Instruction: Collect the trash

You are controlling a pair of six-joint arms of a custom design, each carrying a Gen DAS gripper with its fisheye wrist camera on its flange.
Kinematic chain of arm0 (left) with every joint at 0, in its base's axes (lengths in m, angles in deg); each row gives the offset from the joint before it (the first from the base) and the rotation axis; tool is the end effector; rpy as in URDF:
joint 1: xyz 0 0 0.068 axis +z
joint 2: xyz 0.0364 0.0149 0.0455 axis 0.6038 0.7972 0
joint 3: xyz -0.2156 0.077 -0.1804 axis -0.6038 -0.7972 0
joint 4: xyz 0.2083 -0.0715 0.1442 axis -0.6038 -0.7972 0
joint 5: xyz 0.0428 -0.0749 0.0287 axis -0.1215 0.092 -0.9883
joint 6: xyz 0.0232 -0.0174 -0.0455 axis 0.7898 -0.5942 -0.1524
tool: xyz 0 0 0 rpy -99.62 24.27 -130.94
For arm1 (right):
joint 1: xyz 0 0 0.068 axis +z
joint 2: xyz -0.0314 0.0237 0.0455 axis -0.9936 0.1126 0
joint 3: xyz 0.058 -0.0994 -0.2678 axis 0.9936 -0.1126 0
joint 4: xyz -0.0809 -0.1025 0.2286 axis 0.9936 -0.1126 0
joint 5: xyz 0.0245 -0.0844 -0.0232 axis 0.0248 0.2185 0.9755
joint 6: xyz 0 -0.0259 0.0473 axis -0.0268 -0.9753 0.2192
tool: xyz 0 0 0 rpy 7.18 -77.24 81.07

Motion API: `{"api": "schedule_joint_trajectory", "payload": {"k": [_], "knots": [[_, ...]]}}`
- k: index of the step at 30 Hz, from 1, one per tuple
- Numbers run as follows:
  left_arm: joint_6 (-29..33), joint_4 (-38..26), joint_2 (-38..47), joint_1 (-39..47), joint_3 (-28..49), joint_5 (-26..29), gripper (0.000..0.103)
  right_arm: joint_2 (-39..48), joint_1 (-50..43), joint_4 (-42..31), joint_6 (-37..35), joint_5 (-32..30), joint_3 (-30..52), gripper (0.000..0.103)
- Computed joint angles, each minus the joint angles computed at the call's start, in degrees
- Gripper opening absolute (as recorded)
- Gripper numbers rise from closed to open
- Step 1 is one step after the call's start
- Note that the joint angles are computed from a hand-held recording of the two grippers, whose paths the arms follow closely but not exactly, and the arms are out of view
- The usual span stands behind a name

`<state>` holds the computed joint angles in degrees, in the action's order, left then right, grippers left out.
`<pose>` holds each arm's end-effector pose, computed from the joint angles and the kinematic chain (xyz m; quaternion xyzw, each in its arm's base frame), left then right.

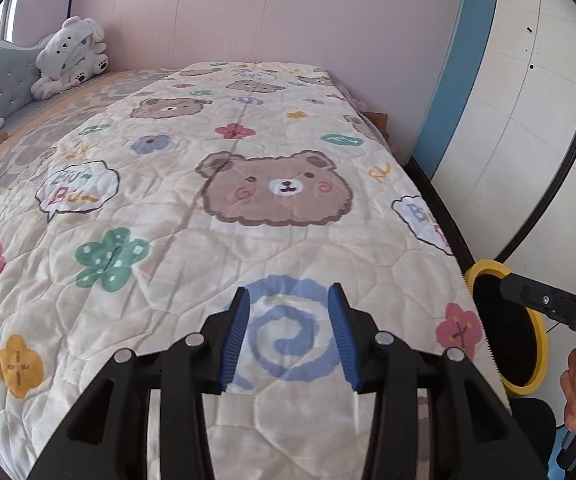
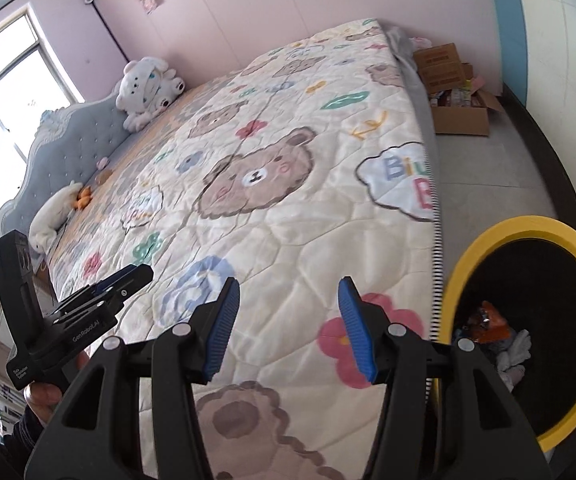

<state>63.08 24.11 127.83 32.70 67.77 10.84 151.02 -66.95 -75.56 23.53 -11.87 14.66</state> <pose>0.3168 -0.0312 0.2105 0.0523 0.9181 -0.1084 0.3776 0.2736 0.0862 0.2268 0.0276 0.9208 0.1840 0.3429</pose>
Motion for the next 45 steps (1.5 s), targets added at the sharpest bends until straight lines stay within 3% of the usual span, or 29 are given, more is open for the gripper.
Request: {"api": "schedule_joint_trajectory", "payload": {"k": [1,3,5,7,12,26,30,45], "knots": [[0.5,0.7,-0.6,0.9,-1.0,-0.3,0.041,0.5,1.1,0.3,0.4,0.7,0.2,0.052],[1.3,2.8,-2.5,3.0,-3.3,-0.7,0.057,1.2,4.4,0.9,1.7,4.5,0.5,0.06],[1.5,4.5,-4.4,4.9,-5.2,-0.7,0.066,1.2,7.6,1.2,2.3,9.3,0.9,0.066],[1.5,6.0,-6.4,6.8,-6.9,0.1,0.075,0.6,9.4,1.6,3.2,11.6,0.6,0.081],[1.6,9.4,-13.4,9.1,-11.2,1.1,0.095,-1.9,14.7,1.3,6.0,22.3,-0.1,0.093],[-0.6,8.6,-34.1,9.0,-17.8,1.3,0.095,-14.7,29.7,7.8,6.5,51.7,-7.5,0.095],[-1.1,7.5,-37.0,9.3,-18.7,2.3,0.095,-16.4,32.0,7.0,6.9,54.7,-8.0,0.095],[-0.5,6.7,-42.0,8.2,-19.9,0.4,0.095,-16.2,33.4,4.1,10.5,54.8,-7.9,0.095]]}}
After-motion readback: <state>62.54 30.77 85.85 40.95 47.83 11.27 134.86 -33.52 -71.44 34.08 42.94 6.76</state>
